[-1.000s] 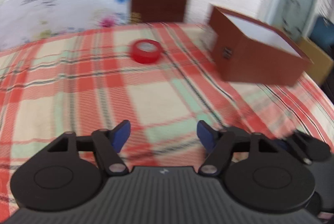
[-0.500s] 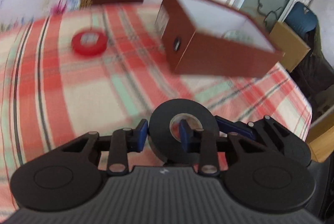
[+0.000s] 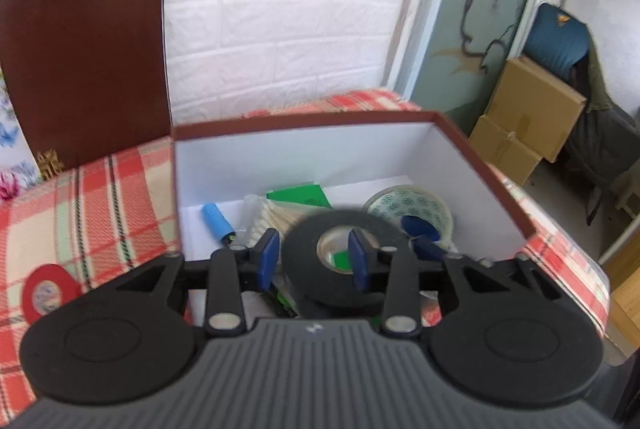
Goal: Organize objects
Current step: 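Lower the black tape roll into the brown box and release, then move the right gripper back toward the red tape roll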
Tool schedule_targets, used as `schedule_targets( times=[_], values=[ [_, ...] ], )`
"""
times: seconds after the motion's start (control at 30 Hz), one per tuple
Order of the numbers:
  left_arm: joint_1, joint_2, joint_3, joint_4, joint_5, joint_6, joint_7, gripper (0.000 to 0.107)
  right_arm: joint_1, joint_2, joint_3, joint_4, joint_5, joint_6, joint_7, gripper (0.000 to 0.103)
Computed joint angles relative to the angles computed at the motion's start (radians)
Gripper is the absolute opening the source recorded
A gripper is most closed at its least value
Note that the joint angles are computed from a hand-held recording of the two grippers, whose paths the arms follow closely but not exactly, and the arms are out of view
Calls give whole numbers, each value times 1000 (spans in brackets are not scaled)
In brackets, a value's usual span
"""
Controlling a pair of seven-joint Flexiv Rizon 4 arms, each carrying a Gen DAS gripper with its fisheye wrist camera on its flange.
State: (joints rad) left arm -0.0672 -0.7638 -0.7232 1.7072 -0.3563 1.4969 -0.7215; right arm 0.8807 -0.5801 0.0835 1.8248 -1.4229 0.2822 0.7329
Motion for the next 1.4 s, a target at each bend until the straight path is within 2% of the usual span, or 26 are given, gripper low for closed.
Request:
schedule_targets(
  times=[0.03, 0.07, 0.17, 0.33, 0.43, 0.53, 0.6, 0.73, 0.9, 1.1, 1.4],
  values=[
    [-13, 1, 22, -6, 28, 2, -40, 40, -1, 2, 1, 2, 21, -13, 17, 81],
    [-7, 5, 11, 9, -2, 19, -15, 40, -2, 8, 4, 8, 31, -18, 29, 81],
    [77, -3, -74, 67, 41, 99, 12, 43, 20, 13, 10, 26, 15, -56, 64, 81],
    [161, 45, -101, 165, 143, 207, -26, 47, 90, -15, 29, 5, 64, -163, 171, 82],
    [197, 74, -101, 233, 206, 281, -62, 49, 106, -16, 42, 2, 85, -167, 215, 82],
    [210, 114, -71, 282, 235, 291, -114, 50, 98, -3, 57, 1, 113, -121, 235, 82],
    [241, 132, -75, 315, 254, 279, -149, 51, 92, 26, 63, 24, 122, -94, 275, 83],
    [281, 161, -63, 359, 296, 259, -207, 53, 105, 42, 76, 22, 152, -94, 329, 85],
    [277, 174, 8, 380, 363, 288, -261, 56, 116, 34, 82, -1, 180, -81, 334, 85],
    [231, 185, 125, 370, 392, 312, -331, 60, 110, 18, 66, -28, 162, 9, 312, 85],
    [229, 169, 194, 366, 426, 328, -387, 64, 128, -18, 41, -92, 170, 53, 211, 85]
  ],
)
